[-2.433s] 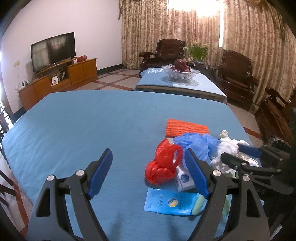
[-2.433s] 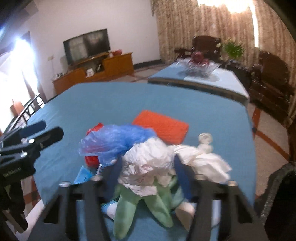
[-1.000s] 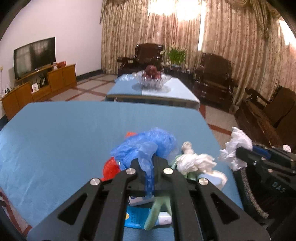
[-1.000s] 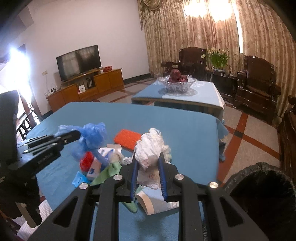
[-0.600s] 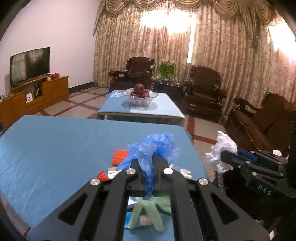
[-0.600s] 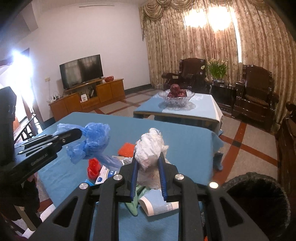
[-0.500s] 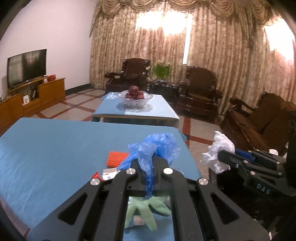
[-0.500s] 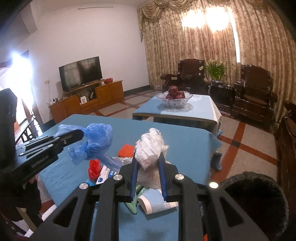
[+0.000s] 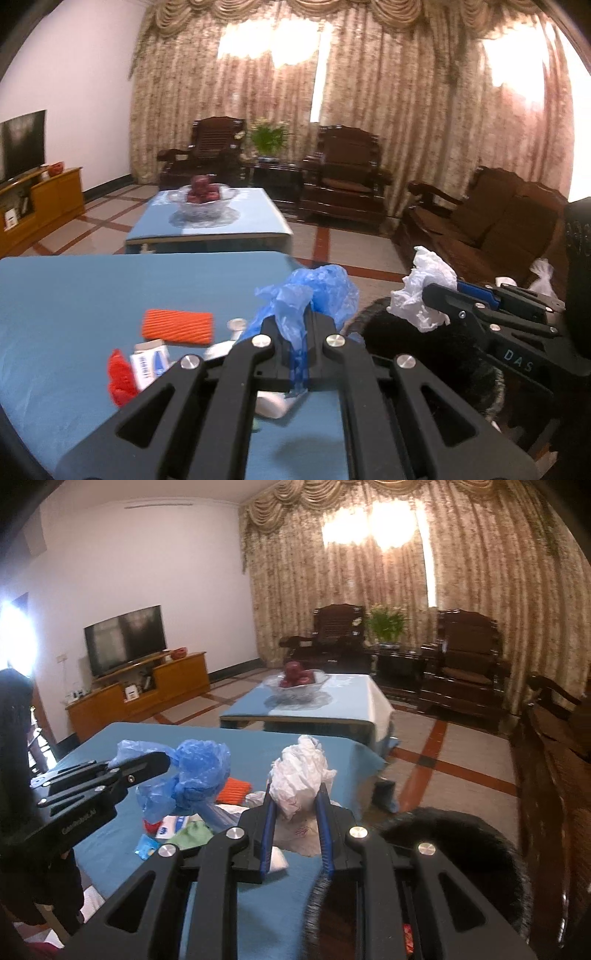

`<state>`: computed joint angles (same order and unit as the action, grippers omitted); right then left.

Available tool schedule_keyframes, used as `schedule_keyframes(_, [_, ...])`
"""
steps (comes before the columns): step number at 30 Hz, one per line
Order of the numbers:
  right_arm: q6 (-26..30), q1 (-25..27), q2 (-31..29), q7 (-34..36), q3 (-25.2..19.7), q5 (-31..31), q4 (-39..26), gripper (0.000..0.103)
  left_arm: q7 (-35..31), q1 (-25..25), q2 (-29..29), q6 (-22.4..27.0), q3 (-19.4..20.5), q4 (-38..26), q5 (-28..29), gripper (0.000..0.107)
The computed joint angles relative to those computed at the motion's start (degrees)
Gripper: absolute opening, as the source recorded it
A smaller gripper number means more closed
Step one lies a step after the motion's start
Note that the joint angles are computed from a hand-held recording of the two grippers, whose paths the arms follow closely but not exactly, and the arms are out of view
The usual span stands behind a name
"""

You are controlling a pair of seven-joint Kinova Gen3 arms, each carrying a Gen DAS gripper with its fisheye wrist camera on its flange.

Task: Collect trash
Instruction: 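Carry both items over the black bin and open both tools to drop them, then move both tools back over the remaining trash on the table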

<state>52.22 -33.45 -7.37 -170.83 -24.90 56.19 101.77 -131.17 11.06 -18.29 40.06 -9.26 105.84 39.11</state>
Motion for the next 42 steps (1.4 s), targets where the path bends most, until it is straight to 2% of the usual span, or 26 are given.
schedule_keyframes(8, [5.6, 3.0, -5.0, -1.2, -1.4, -2.6, 3.7, 0.021, -1.2, 4.4, 2.4, -1.9, 4.5, 0.3, 2.8, 0.001])
schedule_keyframes(16, [7.5, 9.1, -8.9, -0.2, -2.3, -6.5, 7.7, 0.021, -1.8, 6.7, 6.1, -2.9, 9.2, 0.1, 4.4, 0.001])
schedule_keyframes(19, [6.6, 11.2, -10.1, 0.4, -1.9, -8.1, 9.3, 0.021, -0.1, 7.2, 7.6, -3.7, 11.6, 0.0, 3.4, 0.001])
schedule_keyframes(23, [5.2, 13.8, -11.5, 0.9, -1.6, -10.3, 11.5, 0.021, -1.6, 7.5, 8.5, -3.3, 11.8, 0.6, 4.0, 0.001])
schedule_keyframes(28, [4.1, 16.9, -13.1, 1.2, -2.5, -12.1, 13.8, 0.03, -1.8, 7.6, 9.6, -2.3, 12.7, 0.5, 3.1, 0.005])
schedule_keyframes(29, [4.1, 17.5, -13.4, 1.1, -3.0, -12.3, 14.2, 0.032, -0.5, 7.2, 9.9, -2.4, 13.8, 0.0, 2.4, 0.006])
schedule_keyframes(31, [4.3, 18.6, -13.3, 1.0, -3.7, -12.5, 14.2, 0.048, 0.1, 7.0, 9.8, -2.1, 13.5, 0.0, 2.3, 0.017])
schedule_keyframes(32, [4.6, 19.1, -13.3, 0.7, -4.3, -12.3, 14.3, 0.051, 0.6, 6.8, 9.6, -2.3, 13.6, 0.1, 2.0, 0.028])
schedule_keyframes(33, [4.9, 19.5, -13.3, 0.2, -4.9, -12.1, 14.3, 0.06, 0.9, 6.6, 9.3, -2.7, 13.5, 0.3, 1.9, 0.034])
schedule_keyframes(34, [5.7, 20.0, -13.3, -0.9, -6.0, -11.6, 14.5, 0.075, 1.1, 6.5, 9.2, -2.7, 13.3, 0.2, 1.8, 0.035])
schedule_keyframes(39, [8.8, 19.8, -12.4, -4.3, -8.7, -9.0, 13.9, 0.095, 1.9, 5.3, 7.2, -3.4, 11.5, 1.0, 1.3, 0.062])
schedule_keyframes(42, [9.6, 18.7, -12.3, -6.2, -9.3, -7.2, 13.9, 0.097, 1.6, 4.7, 5.5, -4.0, 9.6, 1.7, 0.9, 0.074])
